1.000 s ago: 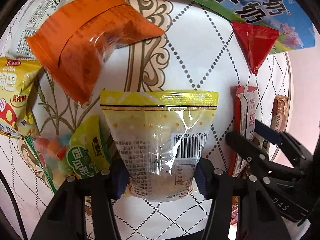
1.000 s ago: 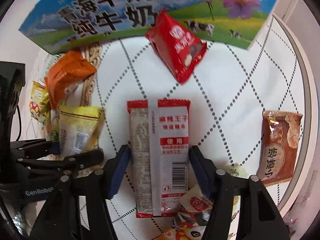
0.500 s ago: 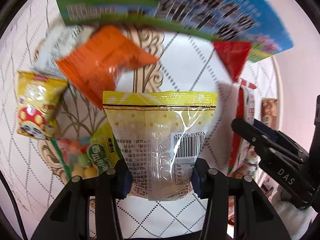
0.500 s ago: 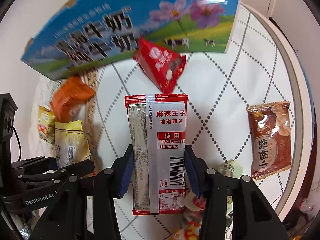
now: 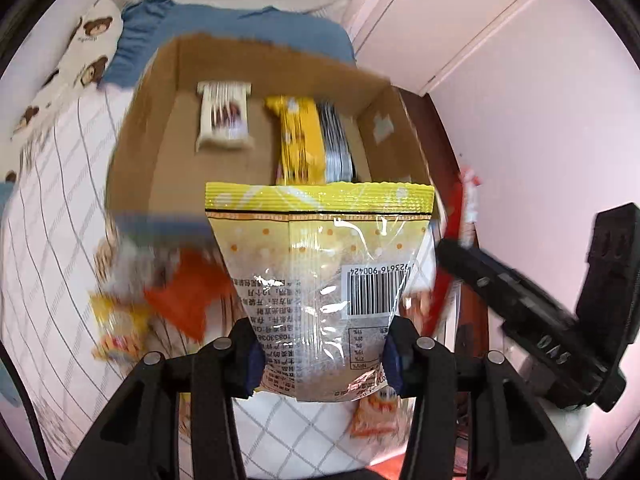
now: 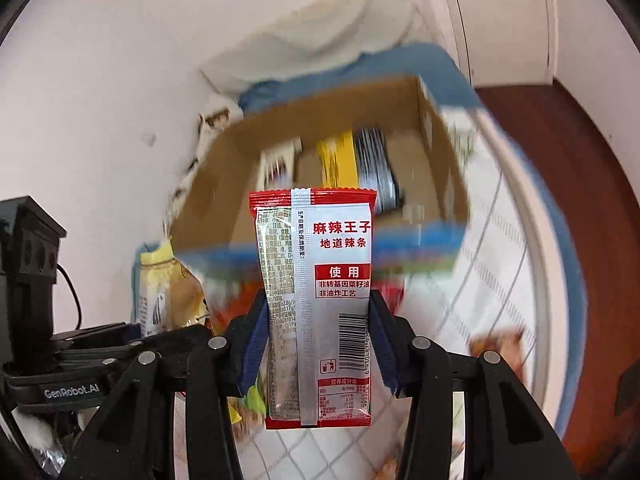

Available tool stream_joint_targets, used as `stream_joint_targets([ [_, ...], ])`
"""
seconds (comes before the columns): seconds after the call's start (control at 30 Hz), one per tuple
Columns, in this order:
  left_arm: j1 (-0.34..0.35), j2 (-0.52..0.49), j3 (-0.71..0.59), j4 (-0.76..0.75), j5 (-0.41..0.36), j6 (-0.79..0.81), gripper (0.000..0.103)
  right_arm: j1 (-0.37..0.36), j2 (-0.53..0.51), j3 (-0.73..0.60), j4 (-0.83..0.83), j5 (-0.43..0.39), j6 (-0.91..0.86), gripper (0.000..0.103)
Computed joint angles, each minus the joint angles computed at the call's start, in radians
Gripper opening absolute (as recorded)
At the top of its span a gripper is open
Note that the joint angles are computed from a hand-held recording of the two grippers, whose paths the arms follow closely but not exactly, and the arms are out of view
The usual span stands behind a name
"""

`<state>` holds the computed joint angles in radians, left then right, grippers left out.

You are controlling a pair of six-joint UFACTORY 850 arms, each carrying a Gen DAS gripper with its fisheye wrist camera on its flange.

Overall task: Organize snacks
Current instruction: 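Lower both packs into the box and open both tools to release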

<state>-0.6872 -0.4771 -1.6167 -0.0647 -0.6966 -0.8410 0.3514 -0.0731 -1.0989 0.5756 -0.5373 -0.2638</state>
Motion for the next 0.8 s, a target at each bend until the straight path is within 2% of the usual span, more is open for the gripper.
stream_joint_targets([
  [0.1,0.036,-0.087,-0.14,0.045,-0.088,0.015,0.044,0.008,-0.084,-0.139,-0.131,0.033,0.102,0.05],
  [0.13,0.053,-0.13,-0.204,0.059,-0.141,0.033,0.044,0.031,-0.12,-0.184,-0.181,0.042,0.162,0.05],
  [0.23,0.105,-0.264,-0.38,0.07,-0.268,0.079,0.044,0.021,-0.225,-0.32,-0.269,0.005,0.223,0.05],
  [0.3,0.133,-0.381,-0.526,0.081,-0.387,0.098,0.044,0.024,-0.318,-0.436,-0.345,-0.039,0.273,0.05],
  [0.4,0.166,-0.48,-0.634,0.071,-0.489,0.099,0.044,0.024,-0.423,-0.561,-0.417,-0.097,0.325,0.05],
  [0.6,0.187,-0.595,-0.759,0.099,-0.594,0.11,0.044,0.024,-0.649,-0.807,-0.497,-0.23,0.395,0.05],
  [0.7,0.196,-0.63,-0.798,0.088,-0.607,0.113,0.045,0.021,-0.737,-0.905,-0.529,-0.281,0.43,0.05],
  [0.73,0.197,-0.637,-0.808,0.085,-0.61,0.112,0.045,0.019,-0.774,-0.948,-0.533,-0.307,0.435,0.052],
  [0.8,0.202,-0.661,-0.84,0.082,-0.616,0.118,0.052,0.016,-0.828,-1.017,-0.543,-0.37,0.458,0.07],
])
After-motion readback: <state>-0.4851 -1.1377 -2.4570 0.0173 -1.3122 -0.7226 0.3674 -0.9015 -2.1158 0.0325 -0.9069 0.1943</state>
